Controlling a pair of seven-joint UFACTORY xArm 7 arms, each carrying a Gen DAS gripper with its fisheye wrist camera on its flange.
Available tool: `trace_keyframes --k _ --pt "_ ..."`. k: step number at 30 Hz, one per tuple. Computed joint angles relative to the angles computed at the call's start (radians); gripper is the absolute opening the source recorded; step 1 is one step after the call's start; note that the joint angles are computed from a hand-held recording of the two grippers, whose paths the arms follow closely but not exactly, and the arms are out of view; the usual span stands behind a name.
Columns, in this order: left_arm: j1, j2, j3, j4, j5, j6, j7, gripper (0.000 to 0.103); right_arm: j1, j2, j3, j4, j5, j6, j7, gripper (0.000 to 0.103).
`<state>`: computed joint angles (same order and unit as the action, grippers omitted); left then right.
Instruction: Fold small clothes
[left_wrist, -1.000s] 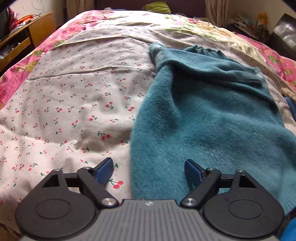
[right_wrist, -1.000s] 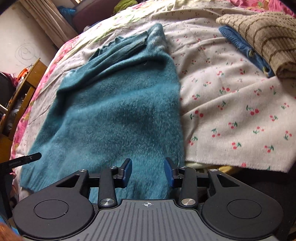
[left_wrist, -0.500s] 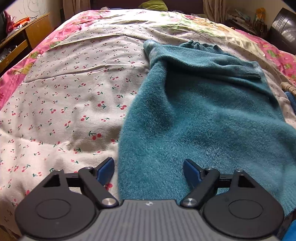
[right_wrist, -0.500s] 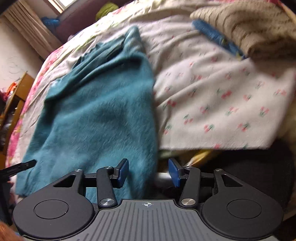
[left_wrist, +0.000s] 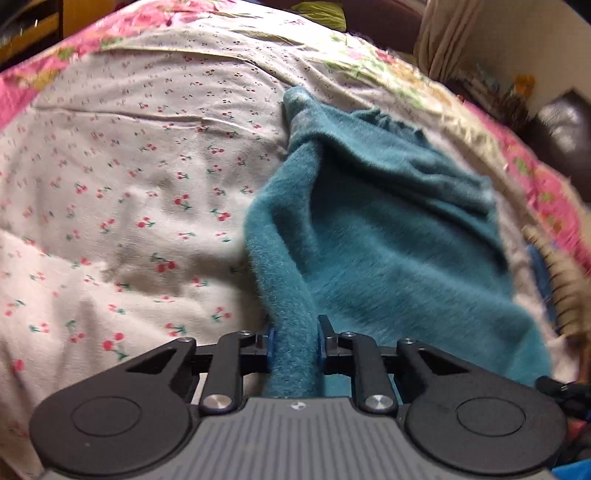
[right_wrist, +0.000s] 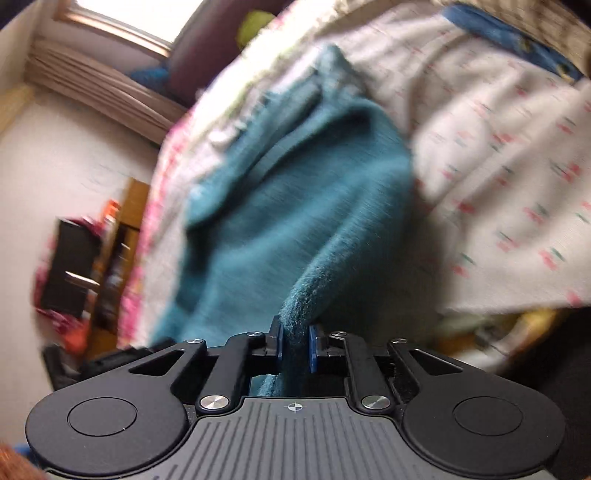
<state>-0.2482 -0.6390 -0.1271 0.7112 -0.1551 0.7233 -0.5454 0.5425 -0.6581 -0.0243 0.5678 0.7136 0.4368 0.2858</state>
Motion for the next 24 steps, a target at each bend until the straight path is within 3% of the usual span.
trace_keyframes --k 2,8,11,15,18,20,24 --pt "-0.021 0.007 0.030 -0.004 -0.050 -0.063 0.011 0.028 0.052 0.034 -0.028 0.026 0.059 -0.087 -0.054 0.013" --pt "-0.039 0.099 0.065 0.083 -0.095 -0.157 0.075 0.027 0.263 0.168 -0.198 0.173 0.308 -0.300 -0.313 0.012" --pt "-0.048 0.177 0.088 0.152 -0.130 -0.215 0.121 0.027 0.317 0.265 -0.274 0.290 0.437 -0.324 -0.451 0.012" --pt "-0.040 0.325 0.106 0.275 -0.164 -0.351 0.184 0.024 0.309 0.451 -0.341 0.479 0.566 -0.295 -0.562 0.012" --pt "-0.017 0.491 0.108 0.422 -0.179 -0.394 0.213 0.024 0.259 0.636 -0.373 0.640 0.670 -0.227 -0.577 0.012" --pt "0.031 0.603 0.075 0.515 -0.073 -0.413 0.134 0.024 0.214 0.746 -0.372 0.722 0.710 -0.217 -0.566 0.012" --pt "0.069 0.761 0.060 0.644 -0.063 -0.429 0.067 0.025 0.153 0.948 -0.375 0.853 0.557 -0.222 -0.311 0.012"
